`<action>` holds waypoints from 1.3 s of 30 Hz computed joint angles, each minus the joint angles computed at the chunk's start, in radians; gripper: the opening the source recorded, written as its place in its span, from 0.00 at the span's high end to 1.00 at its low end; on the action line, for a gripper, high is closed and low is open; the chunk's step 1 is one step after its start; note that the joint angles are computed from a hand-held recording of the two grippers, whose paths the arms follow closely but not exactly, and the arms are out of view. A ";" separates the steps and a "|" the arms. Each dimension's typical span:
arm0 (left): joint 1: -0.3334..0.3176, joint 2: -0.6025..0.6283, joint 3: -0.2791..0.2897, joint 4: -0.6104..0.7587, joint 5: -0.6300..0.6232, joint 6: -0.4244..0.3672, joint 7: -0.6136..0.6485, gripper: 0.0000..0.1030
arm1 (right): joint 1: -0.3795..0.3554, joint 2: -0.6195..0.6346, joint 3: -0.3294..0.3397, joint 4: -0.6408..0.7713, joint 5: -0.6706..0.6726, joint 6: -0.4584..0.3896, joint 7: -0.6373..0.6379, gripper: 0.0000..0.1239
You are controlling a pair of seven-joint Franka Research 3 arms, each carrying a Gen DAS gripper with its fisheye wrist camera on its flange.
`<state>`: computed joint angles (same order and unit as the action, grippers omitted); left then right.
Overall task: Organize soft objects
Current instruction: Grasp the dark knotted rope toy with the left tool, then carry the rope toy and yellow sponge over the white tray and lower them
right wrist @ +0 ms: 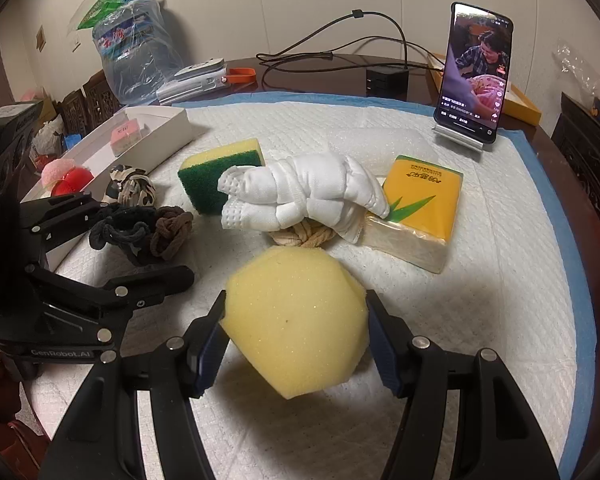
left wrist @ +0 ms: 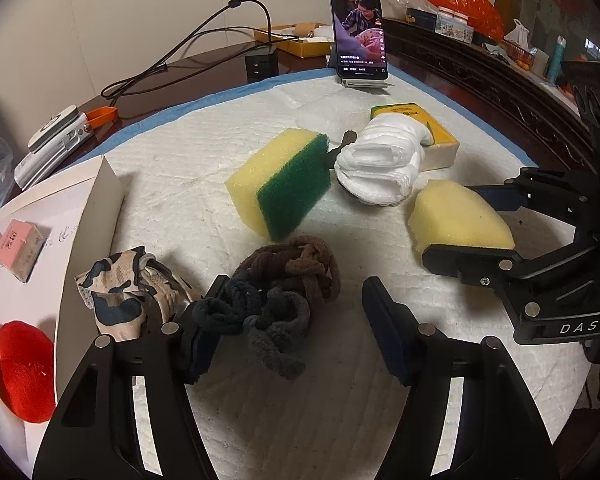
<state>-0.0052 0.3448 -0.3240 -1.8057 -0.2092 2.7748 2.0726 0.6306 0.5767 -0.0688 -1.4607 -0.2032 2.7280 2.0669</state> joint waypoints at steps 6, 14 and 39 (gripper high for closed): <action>0.041 -0.018 -0.042 -0.032 -0.083 0.052 0.056 0.67 | 0.002 0.001 -0.003 0.003 -0.003 -0.004 0.003 0.49; 0.091 -0.063 -0.108 -0.101 -0.245 0.161 0.195 0.70 | 0.010 -0.006 -0.016 -0.010 -0.017 0.009 0.032 0.49; 0.243 -0.259 -0.229 -0.181 -1.114 0.277 0.809 0.70 | 0.146 -0.043 -0.145 -0.023 -0.412 0.055 0.343 0.49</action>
<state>0.2383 0.0854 -0.5534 -1.9868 -1.3234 3.0516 2.8815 0.7763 0.5339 -0.2138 -1.4832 -0.6155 2.7833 2.4095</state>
